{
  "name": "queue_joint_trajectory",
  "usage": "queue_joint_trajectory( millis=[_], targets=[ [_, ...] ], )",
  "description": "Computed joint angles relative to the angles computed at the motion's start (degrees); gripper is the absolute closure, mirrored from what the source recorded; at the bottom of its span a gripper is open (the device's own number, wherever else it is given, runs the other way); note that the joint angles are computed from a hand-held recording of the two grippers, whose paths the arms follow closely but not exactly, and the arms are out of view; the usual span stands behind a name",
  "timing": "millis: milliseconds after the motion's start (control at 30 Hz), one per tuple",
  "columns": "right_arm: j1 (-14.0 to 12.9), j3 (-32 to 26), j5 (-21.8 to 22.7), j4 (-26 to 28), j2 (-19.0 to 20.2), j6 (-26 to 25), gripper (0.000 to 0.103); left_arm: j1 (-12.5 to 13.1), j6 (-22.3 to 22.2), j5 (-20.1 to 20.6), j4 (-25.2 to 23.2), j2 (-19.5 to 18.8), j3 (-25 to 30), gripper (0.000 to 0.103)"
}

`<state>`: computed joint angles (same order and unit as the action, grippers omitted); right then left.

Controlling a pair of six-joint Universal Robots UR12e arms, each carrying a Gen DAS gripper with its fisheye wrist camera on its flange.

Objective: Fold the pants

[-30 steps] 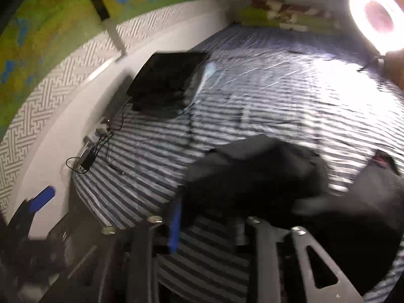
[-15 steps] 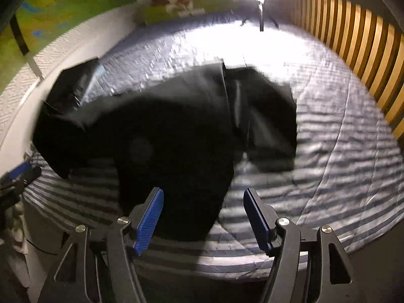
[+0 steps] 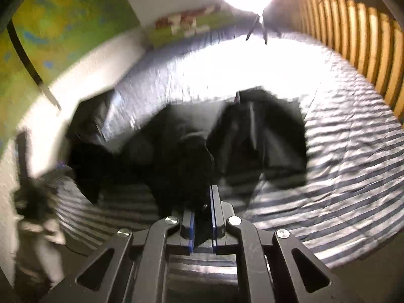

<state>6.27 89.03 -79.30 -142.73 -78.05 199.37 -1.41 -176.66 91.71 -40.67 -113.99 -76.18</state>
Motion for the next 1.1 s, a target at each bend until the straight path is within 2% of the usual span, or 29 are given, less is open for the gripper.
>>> queue_joint_trajectory(
  millis=[200, 367, 533, 600, 667, 767, 800, 867, 933, 1000, 1033, 1067, 1100],
  targets=[
    [-0.6, 1.5, 0.0, -7.2, -4.5, 0.5, 0.095, 2.1, -2.2, -1.8, 3.8, 3.1, -1.3, 0.095],
    [-0.8, 1.0, 3.0, -11.8, -6.2, 0.3, 0.095, 4.4, -1.4, -3.0, 6.2, 6.0, -1.2, 0.096],
    [-1.2, -1.4, 6.9, -13.4, -5.0, 1.4, 0.095, 6.3, -0.1, -4.9, 8.3, 8.0, -1.0, 0.096],
    [-0.9, -3.3, 6.4, -12.6, -3.3, 1.4, 0.095, 6.4, 0.7, -3.9, 7.5, 7.0, 0.5, 0.096],
    [-0.5, -6.6, 5.1, -9.6, -0.2, 2.6, 0.095, 5.7, 2.9, -1.2, 4.8, 4.1, 3.2, 0.096],
    [-0.7, -10.6, 2.2, -3.7, 4.6, 3.2, 0.095, 4.3, 5.0, 3.6, -1.1, -2.2, 9.1, 0.096],
    [-0.5, -12.8, 0.2, -0.4, 6.9, 2.4, 0.095, 3.8, 6.0, 5.0, -4.1, -4.7, 11.7, 0.094],
    [-0.6, -16.5, -0.6, 5.6, 10.6, 0.9, 0.094, 3.2, 6.7, 7.0, -9.0, -8.2, 15.6, 0.091],
    [-0.7, -19.4, -3.0, 11.1, 13.5, 2.1, 0.09, 3.1, 6.2, 6.6, -11.2, -10.0, 17.3, 0.08],
    [-1.1, -19.9, -3.3, 12.9, 14.4, 2.5, 0.087, 3.2, 5.9, 6.1, -10.1, -10.2, 17.0, 0.052],
    [-1.5, -18.9, -2.3, 12.1, 13.9, 2.7, 0.083, 3.4, 5.8, 5.8, -8.5, -10.1, 16.3, 0.045],
    [-1.9, -17.9, -1.1, 11.2, 13.4, 2.7, 0.075, 3.6, 6.0, 5.4, -6.9, -9.7, 15.5, 0.036],
    [-2.4, -16.4, -0.1, 9.9, 12.5, 2.5, 0.07, 3.8, 6.7, 5.3, -5.3, -9.3, 14.6, 0.035]
  ],
)
